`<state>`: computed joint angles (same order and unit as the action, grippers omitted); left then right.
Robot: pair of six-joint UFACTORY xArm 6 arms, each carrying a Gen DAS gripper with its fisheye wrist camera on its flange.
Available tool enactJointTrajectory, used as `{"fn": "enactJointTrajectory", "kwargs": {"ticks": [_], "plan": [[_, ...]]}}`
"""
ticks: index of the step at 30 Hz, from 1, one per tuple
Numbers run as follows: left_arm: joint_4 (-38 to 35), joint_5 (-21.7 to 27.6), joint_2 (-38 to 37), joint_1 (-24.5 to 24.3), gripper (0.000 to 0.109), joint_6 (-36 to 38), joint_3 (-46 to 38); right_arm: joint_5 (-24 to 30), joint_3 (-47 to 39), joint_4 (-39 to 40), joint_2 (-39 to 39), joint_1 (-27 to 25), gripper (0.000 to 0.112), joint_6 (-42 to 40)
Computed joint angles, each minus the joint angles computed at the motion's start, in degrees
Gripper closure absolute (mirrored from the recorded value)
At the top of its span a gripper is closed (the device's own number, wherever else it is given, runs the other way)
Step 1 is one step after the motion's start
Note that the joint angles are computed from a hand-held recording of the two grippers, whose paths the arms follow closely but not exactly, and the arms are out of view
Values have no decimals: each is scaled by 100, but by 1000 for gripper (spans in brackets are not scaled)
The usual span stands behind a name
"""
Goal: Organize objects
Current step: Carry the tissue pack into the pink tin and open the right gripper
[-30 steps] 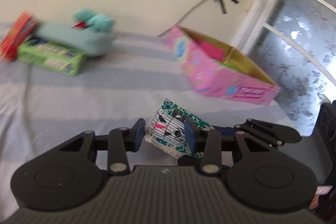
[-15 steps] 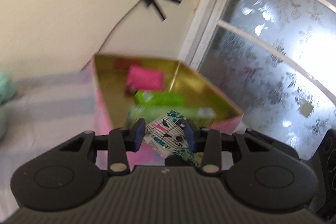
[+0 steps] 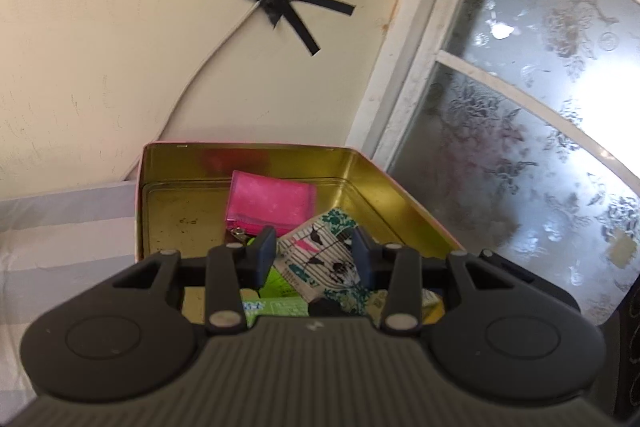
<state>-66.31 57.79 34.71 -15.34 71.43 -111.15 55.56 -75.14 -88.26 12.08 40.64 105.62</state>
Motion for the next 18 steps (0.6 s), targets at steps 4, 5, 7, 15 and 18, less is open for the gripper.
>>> {"fn": "enactJointTrajectory", "kwargs": {"ticks": [4,5,7,15,18], "plan": [[203,-361,90,-154,61,-86,-49,-52,-45,176,92,-187,57,-23],[280,-702,22,-239,57,-84,91,83,-68,253,136,-195,55,17],[447,-1571,-147,-435,52,-45,449,350,-63,422,172,-207,51,100],[292,-2569,-667,-583,49,574,1310,621,429,241,-102,-168,51,1024],[196,-2758,-853,-598,47,729,1567,717,573,106,-183,-117,48,1289]]}}
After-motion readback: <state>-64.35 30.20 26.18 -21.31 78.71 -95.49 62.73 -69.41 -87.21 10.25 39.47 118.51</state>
